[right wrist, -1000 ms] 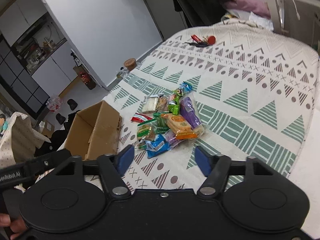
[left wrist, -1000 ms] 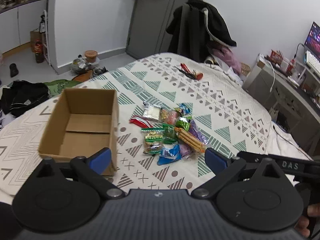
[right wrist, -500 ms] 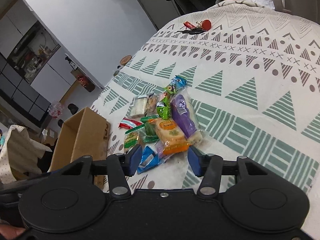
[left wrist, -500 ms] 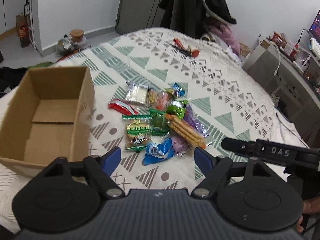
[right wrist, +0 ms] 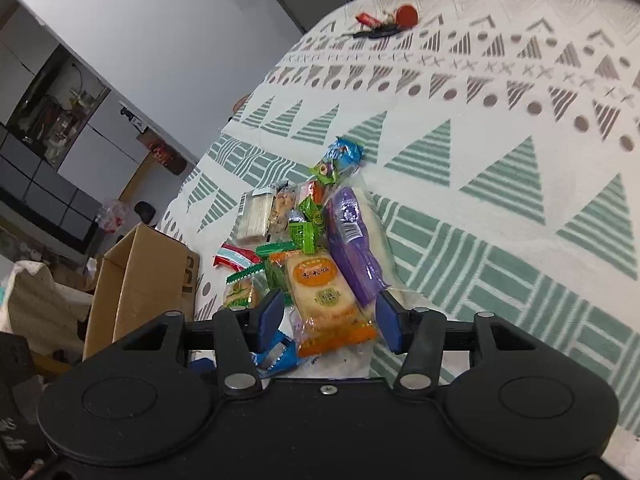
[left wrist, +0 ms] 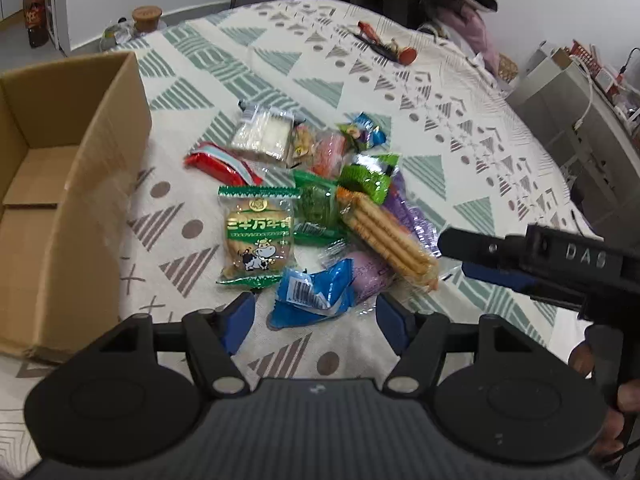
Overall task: Organize snacks
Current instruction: 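Reach both tools into the snack pile toward the orange cake and blue bag, then grasp the orange-wrapped cake with the right tool while the left grasps the blue bag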
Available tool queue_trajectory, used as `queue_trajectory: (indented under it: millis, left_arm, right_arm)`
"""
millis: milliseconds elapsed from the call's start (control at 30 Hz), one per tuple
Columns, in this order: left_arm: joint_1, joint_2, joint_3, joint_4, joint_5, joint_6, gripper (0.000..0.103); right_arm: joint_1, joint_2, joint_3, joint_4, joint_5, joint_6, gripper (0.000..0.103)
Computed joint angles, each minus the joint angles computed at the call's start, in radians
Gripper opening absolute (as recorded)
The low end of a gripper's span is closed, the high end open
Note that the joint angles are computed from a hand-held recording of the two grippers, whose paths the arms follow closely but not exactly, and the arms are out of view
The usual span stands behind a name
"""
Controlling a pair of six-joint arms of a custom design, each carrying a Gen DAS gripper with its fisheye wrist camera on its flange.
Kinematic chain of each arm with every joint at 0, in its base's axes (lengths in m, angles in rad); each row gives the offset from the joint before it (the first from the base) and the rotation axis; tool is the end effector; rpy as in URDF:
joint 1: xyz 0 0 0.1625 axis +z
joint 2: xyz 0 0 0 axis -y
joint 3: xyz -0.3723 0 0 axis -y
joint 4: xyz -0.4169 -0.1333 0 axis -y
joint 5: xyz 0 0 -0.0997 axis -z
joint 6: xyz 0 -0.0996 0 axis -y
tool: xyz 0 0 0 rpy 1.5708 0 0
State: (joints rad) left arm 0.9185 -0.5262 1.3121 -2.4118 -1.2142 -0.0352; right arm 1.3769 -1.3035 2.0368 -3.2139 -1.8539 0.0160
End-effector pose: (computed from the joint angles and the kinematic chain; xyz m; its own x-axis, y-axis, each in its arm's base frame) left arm -0.3043 -0.6752 -0.0332 -0.7772 0.5253 -0.3464 0.5791 0.8125 -0.0673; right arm -0.0015 -0.5549 0.2625 -0.8977 0.4110 0.1588 0.1327 0.5959 -0.7920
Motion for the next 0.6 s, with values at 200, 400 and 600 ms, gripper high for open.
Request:
queue_trajectory:
  millis: [200, 400, 600]
  left_arm:
    - [0.021, 0.057, -0.051, 0.009, -0.009, -0.006, 0.066]
    - [0.027, 0.087, -0.060, -0.022, -0.010, 0.024, 0.066]
    - [0.032, 0.076, -0.049, -0.033, -0.012, 0.015, 0.043]
  right_arm:
    - [-0.018, 0.026, -0.028, 0.024, 0.017, -0.021, 0.052]
    - [-0.027, 0.040, -0.058, 0.094, 0.038, -0.019, 0.052]
    - [-0.026, 0.040, -0.053, 0.095, 0.027, -0.021, 0.041]
